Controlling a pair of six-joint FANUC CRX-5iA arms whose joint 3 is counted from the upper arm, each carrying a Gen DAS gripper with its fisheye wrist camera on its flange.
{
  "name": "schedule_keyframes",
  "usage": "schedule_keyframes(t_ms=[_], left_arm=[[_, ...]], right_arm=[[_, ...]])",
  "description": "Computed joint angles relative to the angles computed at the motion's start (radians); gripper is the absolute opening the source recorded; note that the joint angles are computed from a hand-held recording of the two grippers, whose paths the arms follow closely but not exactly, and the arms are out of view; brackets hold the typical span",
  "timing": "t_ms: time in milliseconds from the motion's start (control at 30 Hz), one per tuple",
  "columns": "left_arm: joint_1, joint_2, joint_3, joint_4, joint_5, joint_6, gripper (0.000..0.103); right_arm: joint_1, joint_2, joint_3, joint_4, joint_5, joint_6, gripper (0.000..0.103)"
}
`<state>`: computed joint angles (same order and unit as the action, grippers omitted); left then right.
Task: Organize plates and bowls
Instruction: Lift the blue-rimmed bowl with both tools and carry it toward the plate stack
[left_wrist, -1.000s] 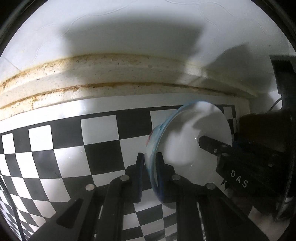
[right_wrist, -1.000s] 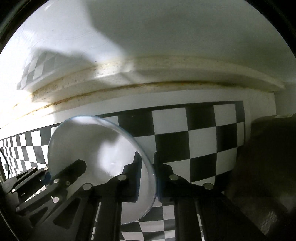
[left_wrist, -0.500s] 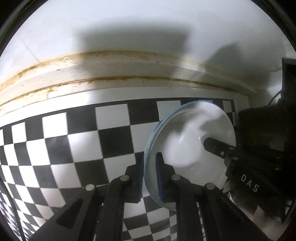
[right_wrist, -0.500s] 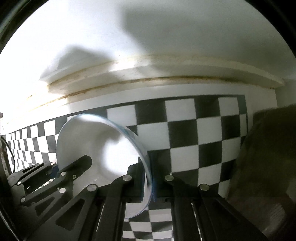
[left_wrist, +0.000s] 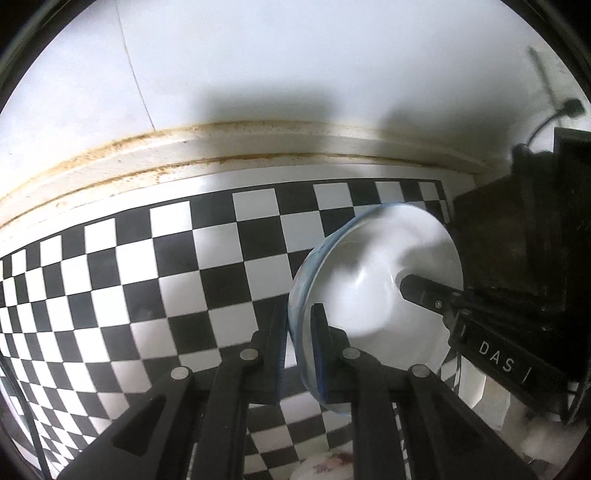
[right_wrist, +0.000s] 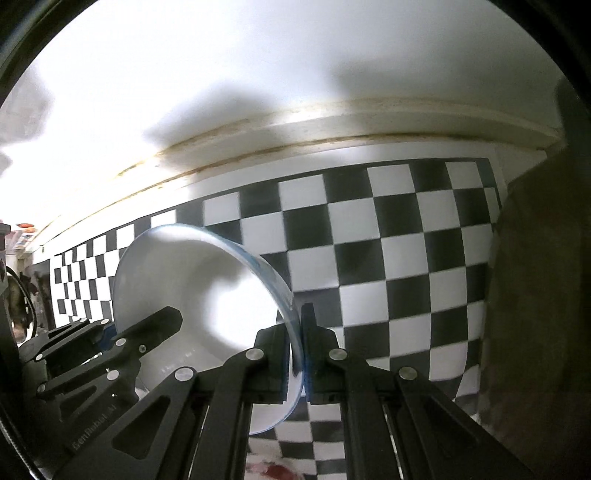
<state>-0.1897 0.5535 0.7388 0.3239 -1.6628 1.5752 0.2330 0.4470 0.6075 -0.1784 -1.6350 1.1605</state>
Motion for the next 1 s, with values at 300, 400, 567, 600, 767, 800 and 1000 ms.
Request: schedule_keyframes(t_ms=[300, 400, 567, 600, 767, 800, 1000], left_arm=[[-0.002, -0.137, -0.113, -0.015, 0.012, -0.053, 0.011], [0.005, -0.203, -0.183, -0.007, 0.025, -0.074, 0.011], [0.015, -0.300, -0.287, 0.021, 0.041, -0.100, 0.011], [0.017, -0.319, -0.306, 0.025, 0.044, -0.107, 0.011], [0.014, -0.400, -0.375, 0.026, 0.049, -0.128, 0.011], [0.016, -0.417, -0.392, 0.028, 0.047, -0.132, 0.011], [0.023, -0.500, -0.466, 0.026, 0.033, -0.141, 0.011]], right_arm=[[0.095, -0.206, -0.182, 0.026, 0.063, -0.106, 0.007], [0.134, -0.277, -0.230, 0.037, 0.061, -0.150, 0.007], [0.188, -0.410, -0.329, 0.050, 0.066, -0.211, 0.007], [0.196, -0.436, -0.349, 0.045, 0.069, -0.225, 0.007], [0.247, -0.555, -0.443, 0.051, 0.081, -0.286, 0.007], [0.259, -0.574, -0.457, 0.054, 0.082, -0.296, 0.007], [0.337, -0.673, -0.532, 0.073, 0.087, -0.369, 0.007]])
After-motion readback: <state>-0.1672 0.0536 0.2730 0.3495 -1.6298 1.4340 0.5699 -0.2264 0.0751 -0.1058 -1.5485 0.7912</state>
